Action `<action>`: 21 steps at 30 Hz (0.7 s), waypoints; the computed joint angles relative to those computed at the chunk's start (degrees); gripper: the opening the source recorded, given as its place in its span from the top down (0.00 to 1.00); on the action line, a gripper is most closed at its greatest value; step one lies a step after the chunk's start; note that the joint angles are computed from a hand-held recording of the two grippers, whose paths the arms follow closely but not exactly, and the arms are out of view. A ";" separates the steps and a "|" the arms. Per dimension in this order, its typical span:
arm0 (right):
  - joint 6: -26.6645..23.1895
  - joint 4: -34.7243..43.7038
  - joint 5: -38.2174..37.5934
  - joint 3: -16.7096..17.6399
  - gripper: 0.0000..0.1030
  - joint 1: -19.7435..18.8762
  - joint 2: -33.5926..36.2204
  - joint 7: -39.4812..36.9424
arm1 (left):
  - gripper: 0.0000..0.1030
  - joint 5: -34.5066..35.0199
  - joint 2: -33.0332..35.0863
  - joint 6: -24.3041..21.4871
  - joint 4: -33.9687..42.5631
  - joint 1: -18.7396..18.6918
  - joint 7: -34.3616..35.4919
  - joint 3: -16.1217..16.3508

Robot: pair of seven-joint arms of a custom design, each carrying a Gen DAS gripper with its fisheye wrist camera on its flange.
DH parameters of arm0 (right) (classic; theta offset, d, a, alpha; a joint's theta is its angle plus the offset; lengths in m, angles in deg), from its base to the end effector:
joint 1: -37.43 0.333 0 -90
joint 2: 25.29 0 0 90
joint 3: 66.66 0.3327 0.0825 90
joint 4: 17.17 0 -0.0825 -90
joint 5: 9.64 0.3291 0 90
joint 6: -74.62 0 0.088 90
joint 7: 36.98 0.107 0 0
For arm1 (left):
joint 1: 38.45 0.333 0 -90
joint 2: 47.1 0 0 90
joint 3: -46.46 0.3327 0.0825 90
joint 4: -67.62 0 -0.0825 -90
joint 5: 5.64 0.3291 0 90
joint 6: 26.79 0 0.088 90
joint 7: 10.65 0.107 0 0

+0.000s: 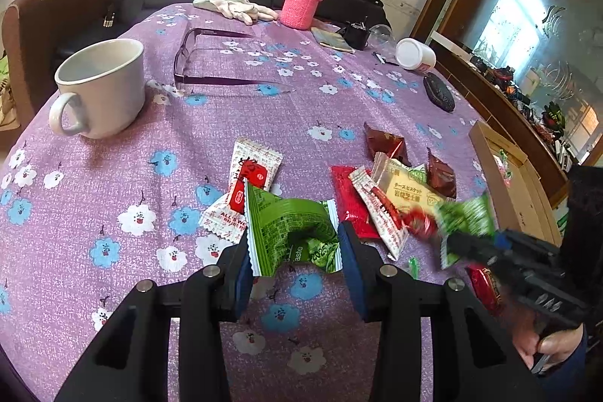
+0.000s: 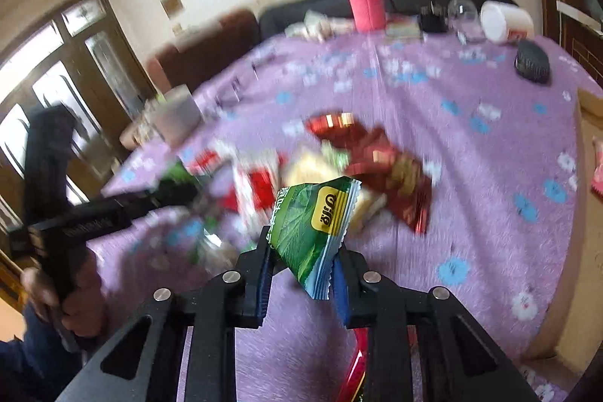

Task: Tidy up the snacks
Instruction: 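Grasp the green snack pack with left gripper while right grasps another green pack, then carry both green snack packs toward the cardboard tray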

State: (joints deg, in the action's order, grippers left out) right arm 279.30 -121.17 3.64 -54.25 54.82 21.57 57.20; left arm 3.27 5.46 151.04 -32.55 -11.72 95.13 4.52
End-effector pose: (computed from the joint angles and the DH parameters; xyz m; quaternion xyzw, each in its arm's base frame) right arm 0.6083 0.2760 0.2635 -0.6438 0.6185 -0.1571 0.4222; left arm 0.6793 -0.0759 0.2726 -0.5524 0.7414 -0.3712 0.0857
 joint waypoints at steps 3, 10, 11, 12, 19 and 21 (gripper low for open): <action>2.49 -0.67 2.25 -2.41 0.72 2.62 -0.53 -0.59 | 0.61 0.51 0.05 0.97 -0.57 0.45 0.28 -0.49; 1.94 -0.63 0.85 -0.33 0.72 0.53 -0.34 0.68 | 0.61 2.10 0.07 1.99 -1.25 1.03 -0.38 -0.94; 2.15 -0.83 0.83 -0.44 0.72 0.60 -0.43 0.71 | 0.61 2.31 0.06 2.15 -1.33 1.09 -0.55 -0.95; 2.21 -0.84 0.90 -0.59 0.72 0.77 -0.45 0.73 | 0.61 2.53 0.09 2.29 -1.40 1.19 -0.71 -1.03; 4.78 -1.74 1.14 -0.37 0.72 -0.03 -0.51 2.50 | 0.61 4.46 0.04 3.81 -2.22 1.91 -2.09 -1.50; 5.43 -2.09 1.32 -0.46 0.72 -0.19 -0.59 3.21 | 0.61 5.12 -0.04 4.28 -2.38 1.90 -2.70 -1.38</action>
